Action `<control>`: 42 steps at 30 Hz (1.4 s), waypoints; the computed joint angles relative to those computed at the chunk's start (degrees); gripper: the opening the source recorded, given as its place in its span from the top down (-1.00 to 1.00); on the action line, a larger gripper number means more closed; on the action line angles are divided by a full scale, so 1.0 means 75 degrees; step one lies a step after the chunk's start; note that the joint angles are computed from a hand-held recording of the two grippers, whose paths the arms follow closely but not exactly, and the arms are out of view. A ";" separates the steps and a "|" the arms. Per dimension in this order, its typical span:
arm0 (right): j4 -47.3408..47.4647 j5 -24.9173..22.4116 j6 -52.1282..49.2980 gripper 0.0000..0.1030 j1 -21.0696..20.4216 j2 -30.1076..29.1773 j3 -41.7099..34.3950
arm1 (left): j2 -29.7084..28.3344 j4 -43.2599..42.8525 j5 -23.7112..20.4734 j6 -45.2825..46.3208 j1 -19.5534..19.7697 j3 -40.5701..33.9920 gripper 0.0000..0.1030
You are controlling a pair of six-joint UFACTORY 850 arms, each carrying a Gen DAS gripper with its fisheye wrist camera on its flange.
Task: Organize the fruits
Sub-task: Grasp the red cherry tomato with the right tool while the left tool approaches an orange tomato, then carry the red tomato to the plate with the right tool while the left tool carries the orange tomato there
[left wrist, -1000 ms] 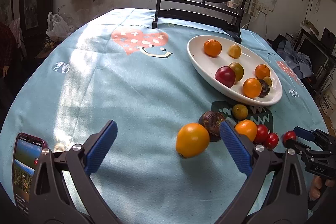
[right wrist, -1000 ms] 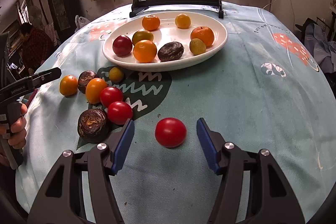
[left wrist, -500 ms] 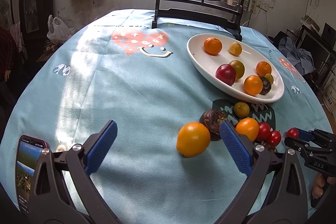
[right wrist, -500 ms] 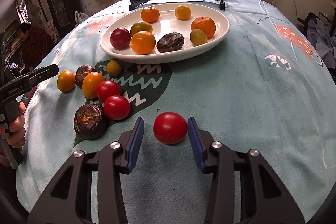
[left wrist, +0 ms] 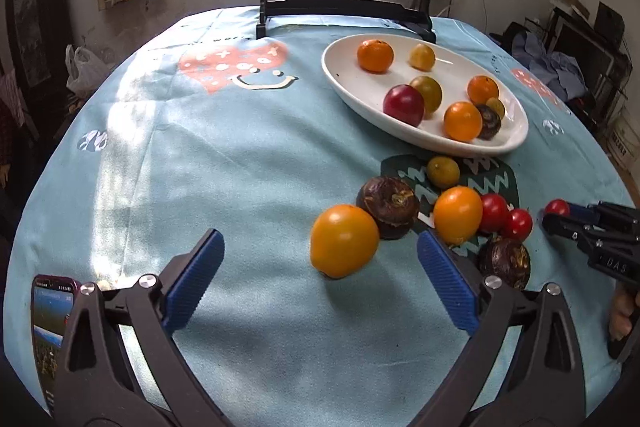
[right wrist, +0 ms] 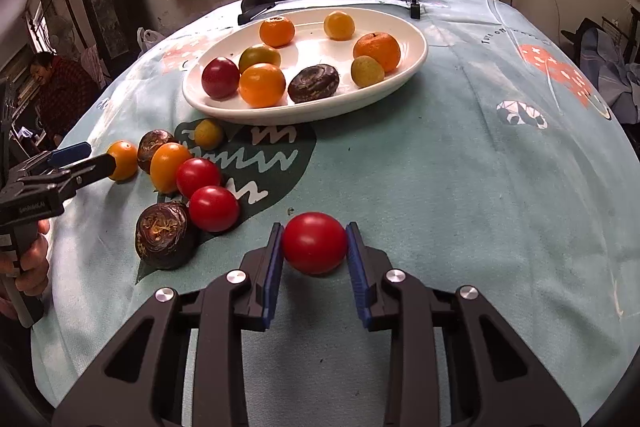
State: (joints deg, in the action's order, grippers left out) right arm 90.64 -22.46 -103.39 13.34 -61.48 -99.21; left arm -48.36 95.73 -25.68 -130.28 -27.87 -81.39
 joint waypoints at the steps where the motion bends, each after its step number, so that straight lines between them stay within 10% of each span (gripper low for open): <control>1: -0.0008 0.0014 0.0002 0.40 0.0005 0.0001 0.0002 | -0.0025 0.0008 0.0004 0.0097 -0.0021 -0.0032 -0.89; 23: -0.0176 0.0033 0.0175 0.40 0.0004 -0.0026 -0.0046 | -0.0364 -0.0618 0.0516 0.0946 0.0101 -0.0409 0.26; 42: 0.2078 -0.1533 -0.1852 0.39 -0.0118 0.0220 0.0278 | -0.0124 0.0916 -0.0064 -0.1128 -0.0096 -0.0483 0.26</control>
State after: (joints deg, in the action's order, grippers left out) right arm 106.23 -33.96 -117.28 12.45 -59.83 -97.13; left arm -49.29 102.61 -26.16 -138.74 -28.59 -85.02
